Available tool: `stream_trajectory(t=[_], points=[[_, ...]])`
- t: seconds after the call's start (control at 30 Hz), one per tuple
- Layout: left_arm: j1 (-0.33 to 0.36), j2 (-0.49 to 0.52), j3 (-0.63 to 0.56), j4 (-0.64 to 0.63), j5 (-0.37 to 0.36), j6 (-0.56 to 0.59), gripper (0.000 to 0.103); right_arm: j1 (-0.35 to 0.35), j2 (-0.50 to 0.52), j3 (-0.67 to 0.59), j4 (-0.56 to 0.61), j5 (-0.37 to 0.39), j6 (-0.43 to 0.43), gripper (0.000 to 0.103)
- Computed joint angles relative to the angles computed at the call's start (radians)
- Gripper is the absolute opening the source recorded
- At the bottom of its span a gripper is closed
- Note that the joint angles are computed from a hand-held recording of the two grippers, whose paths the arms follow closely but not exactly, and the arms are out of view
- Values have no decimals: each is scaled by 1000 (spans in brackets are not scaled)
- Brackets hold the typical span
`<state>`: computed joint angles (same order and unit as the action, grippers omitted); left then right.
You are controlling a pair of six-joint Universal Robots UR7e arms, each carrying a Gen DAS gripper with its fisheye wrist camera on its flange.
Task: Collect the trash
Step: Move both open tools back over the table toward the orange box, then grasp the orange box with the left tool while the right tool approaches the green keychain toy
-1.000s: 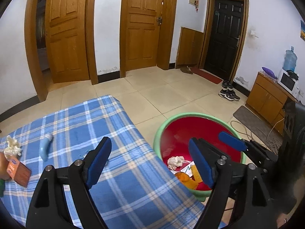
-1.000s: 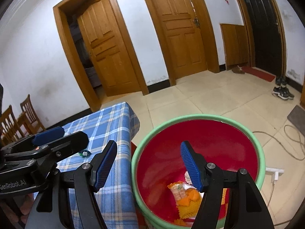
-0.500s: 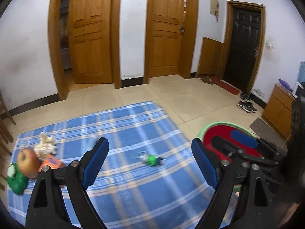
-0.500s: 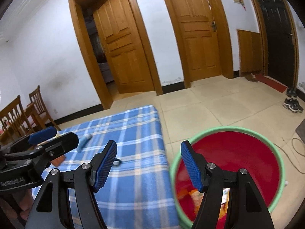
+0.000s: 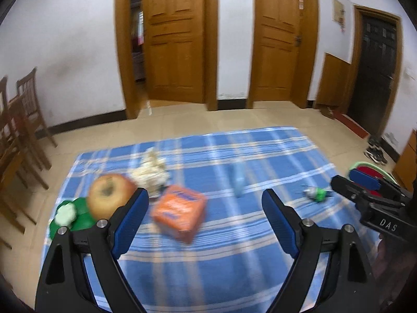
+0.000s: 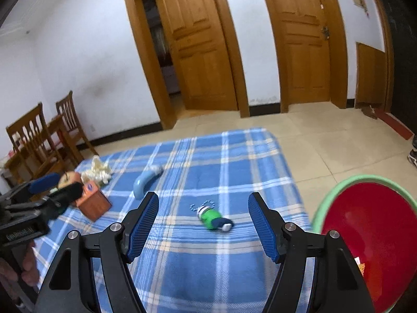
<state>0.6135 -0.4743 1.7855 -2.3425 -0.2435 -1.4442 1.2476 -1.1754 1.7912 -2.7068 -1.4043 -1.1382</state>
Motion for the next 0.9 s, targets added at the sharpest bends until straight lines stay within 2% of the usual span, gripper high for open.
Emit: stream_trajectory(t=[0.17, 0.27, 0.43, 0.5, 0.57, 0.63, 0.7, 0.73, 0.9], points=[[38, -43, 59, -7, -33, -64, 89, 15, 23, 16, -57, -35, -13, 73], [55, -22, 81, -199, -53, 71, 89, 13, 24, 19, -67, -39, -10, 73], [71, 30, 70, -353, -60, 215, 89, 6, 32, -12, -31, -37, 37, 75], [85, 30, 61, -366, -95, 238, 89, 8, 34, -17, -23, -41, 44, 75], [95, 35, 68, -456, -119, 289, 89, 9, 33, -16, -22, -47, 42, 75], [106, 32, 73, -487, -143, 291, 88, 11, 33, -14, -19, -54, 39, 75], [111, 29, 75, -488, -152, 278, 74, 12, 33, -16, -16, -59, 38, 75], [112, 27, 78, -491, -152, 269, 55, 13, 33, -17, -15, -61, 39, 75], [93, 31, 97, -517, -125, 261, 55, 13, 37, -24, -4, -71, 51, 76]])
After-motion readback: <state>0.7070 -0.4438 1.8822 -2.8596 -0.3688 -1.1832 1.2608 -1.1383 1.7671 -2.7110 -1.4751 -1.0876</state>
